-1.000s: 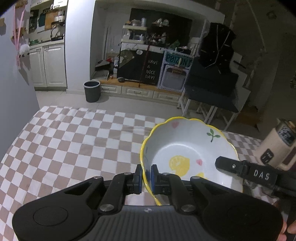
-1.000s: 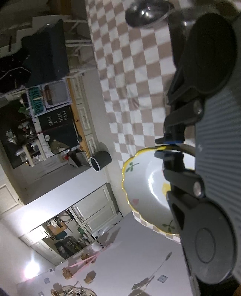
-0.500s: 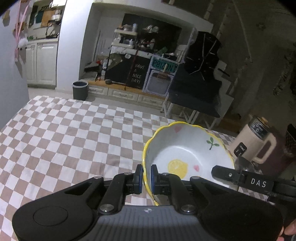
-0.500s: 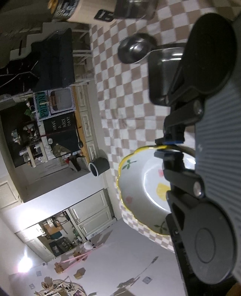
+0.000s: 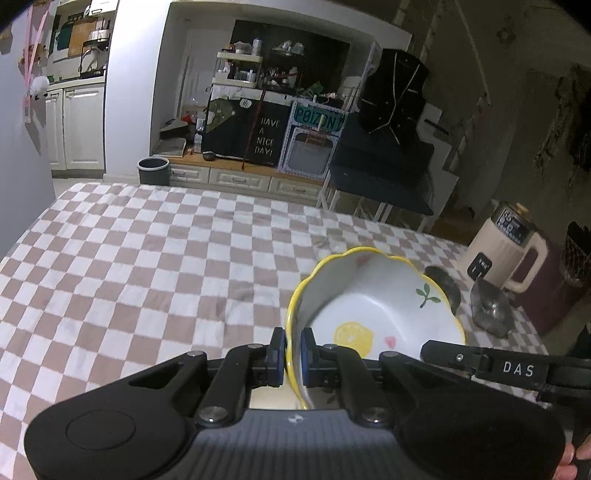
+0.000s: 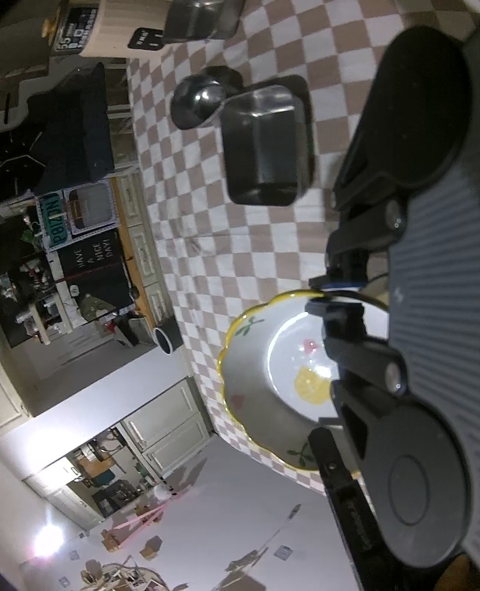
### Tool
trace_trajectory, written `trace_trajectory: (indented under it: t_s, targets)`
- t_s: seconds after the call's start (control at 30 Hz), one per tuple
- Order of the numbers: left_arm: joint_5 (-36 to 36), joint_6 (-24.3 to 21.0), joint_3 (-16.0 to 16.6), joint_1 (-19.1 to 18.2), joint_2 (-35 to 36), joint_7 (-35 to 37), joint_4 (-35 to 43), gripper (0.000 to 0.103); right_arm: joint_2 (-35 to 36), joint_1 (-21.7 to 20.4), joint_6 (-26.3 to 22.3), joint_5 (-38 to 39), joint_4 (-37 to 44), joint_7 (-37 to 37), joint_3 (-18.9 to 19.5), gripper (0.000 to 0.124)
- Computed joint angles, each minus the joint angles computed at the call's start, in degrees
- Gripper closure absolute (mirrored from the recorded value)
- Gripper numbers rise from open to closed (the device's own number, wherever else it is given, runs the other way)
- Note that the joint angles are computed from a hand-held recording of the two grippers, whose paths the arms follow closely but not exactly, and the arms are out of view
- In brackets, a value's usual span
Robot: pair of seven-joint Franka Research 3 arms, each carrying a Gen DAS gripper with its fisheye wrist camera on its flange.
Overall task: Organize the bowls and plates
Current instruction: 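Lift the lemon-print bowl with both grippers and carry it over the cream bowl, then lower the lemon-print bowl into the cream bowl with both grippers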
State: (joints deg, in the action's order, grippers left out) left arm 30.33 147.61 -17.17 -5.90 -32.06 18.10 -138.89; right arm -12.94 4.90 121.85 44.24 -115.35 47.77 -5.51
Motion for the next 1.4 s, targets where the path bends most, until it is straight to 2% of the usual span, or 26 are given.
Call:
trace_trajectory:
  t_s: [0.33,0.6,1.23,1.4]
  targets:
    - [-3.52,-2.67,1.56,-1.93,-4.06,2.61,-4.35,0.095,-0.66,0.33,-4.26,-5.33,-0.51,3.2,1.1,0.115]
    - [-8.25,-3.51,3.39,-3.35,-5.09,5.09,-6.82,0.094,-1.15,0.77,-5.83,-9.34,-1.46,4.14,1.84,0.115]
    - [-12.32,-5.83,4.19,-4.17,-2.97,8.11,-6.88,0.094,-1.73,1.29,-7.37,-15.44,-2.74,4.64,2.66,0.113]
    - [-13.71,-6.43,4.69,-4.94,-1.91,9.86,-6.55,0.088,-1.01,1.24,-7.88,-16.53,-2.05,5.24,2.89,0.113]
